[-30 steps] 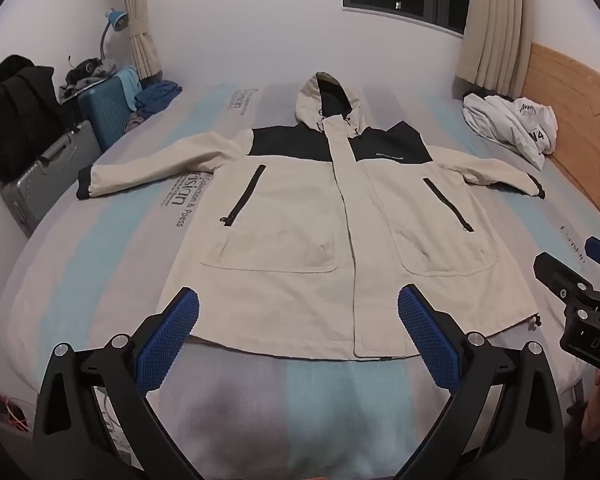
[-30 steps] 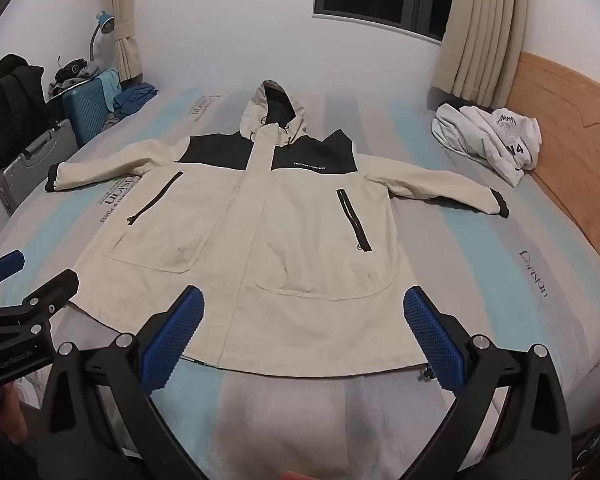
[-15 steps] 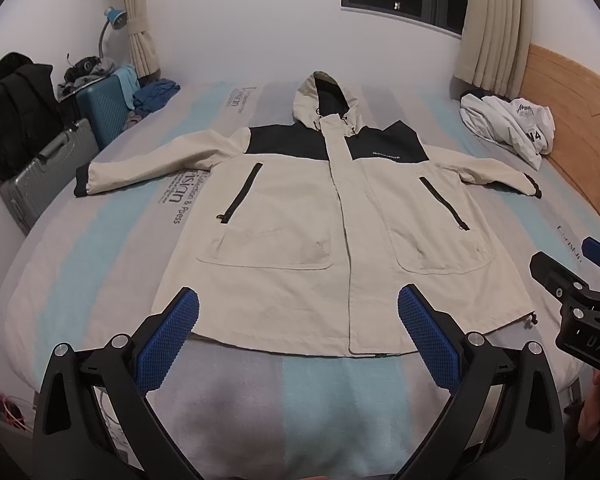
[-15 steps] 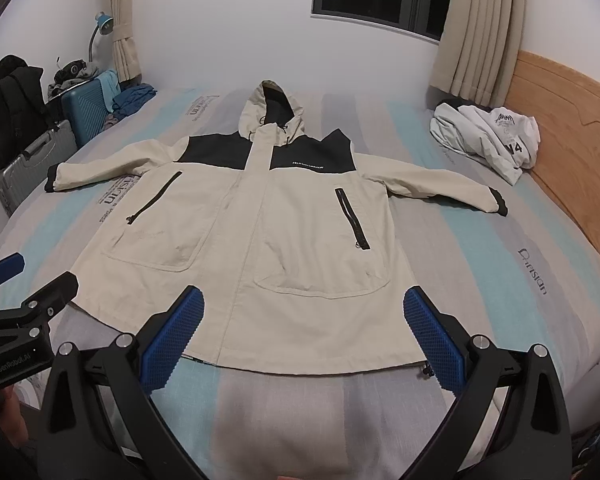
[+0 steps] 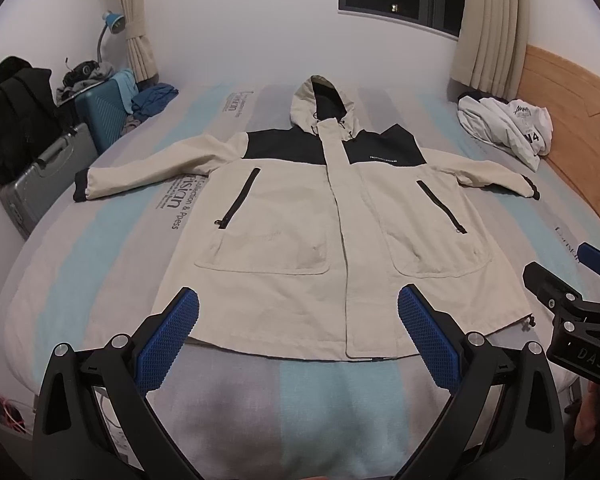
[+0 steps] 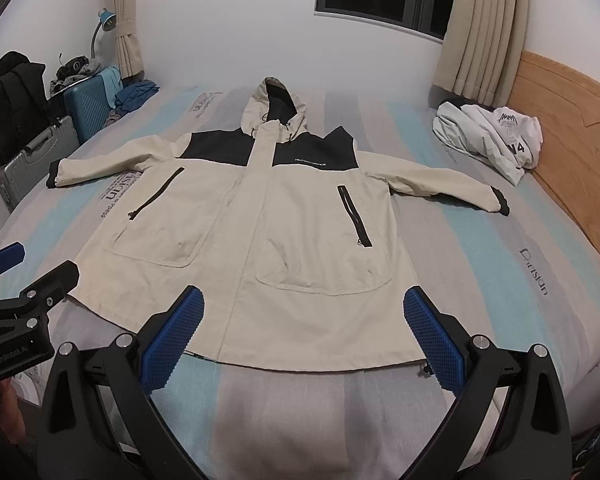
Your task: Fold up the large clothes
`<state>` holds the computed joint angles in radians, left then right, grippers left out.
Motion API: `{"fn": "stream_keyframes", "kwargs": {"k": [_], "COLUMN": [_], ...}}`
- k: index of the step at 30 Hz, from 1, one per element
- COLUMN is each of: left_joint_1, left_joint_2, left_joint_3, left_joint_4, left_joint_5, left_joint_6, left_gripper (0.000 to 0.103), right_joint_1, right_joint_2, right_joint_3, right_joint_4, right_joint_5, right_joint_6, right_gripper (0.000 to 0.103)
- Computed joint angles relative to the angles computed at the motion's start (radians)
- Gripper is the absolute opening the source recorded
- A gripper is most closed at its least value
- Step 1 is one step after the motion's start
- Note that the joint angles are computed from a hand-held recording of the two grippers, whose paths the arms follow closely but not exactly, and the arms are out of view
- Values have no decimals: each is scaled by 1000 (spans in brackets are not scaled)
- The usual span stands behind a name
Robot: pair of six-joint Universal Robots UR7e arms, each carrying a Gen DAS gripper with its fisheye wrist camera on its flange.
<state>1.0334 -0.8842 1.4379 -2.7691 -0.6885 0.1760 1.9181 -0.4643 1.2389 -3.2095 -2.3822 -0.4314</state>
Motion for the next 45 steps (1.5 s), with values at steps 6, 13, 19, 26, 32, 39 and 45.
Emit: {"fn": "stream_keyframes", "kwargs": {"k": [6, 13, 19, 26, 32, 39, 45], "left_joint_1": [1, 1, 2, 4, 5, 5, 3], "left_joint_2": [1, 3, 4, 0, 1, 5, 8], "left_joint_3": [-6, -6, -2, -1, -2, -6, -15], "left_joint_4": [6, 1, -5, 7, 3, 5, 12], "left_joint_5": [-2, -3, -2, -8, -10, -7, -6], "left_joint_6": [-6, 3, 8, -6, -1, -5, -1], "left_gripper": [97, 97, 97, 97, 97, 97, 97], "right_joint_1": [-1, -2, -3, -4, -4, -5, -5], "right_joint_2": [-1, -6, -6, -7, -4, -8, -8], "right_joint_3": [5, 14, 16, 16, 11, 14, 4], "right_joint_4": [-1, -5, -5, 0, -1, 2, 8], "right_joint_5": [-2, 0, -1, -1, -1, 3, 5], "right_joint_6": [8, 15, 17, 20, 22, 23, 25], "right_gripper": [96, 96, 96, 96, 96, 96, 96]}}
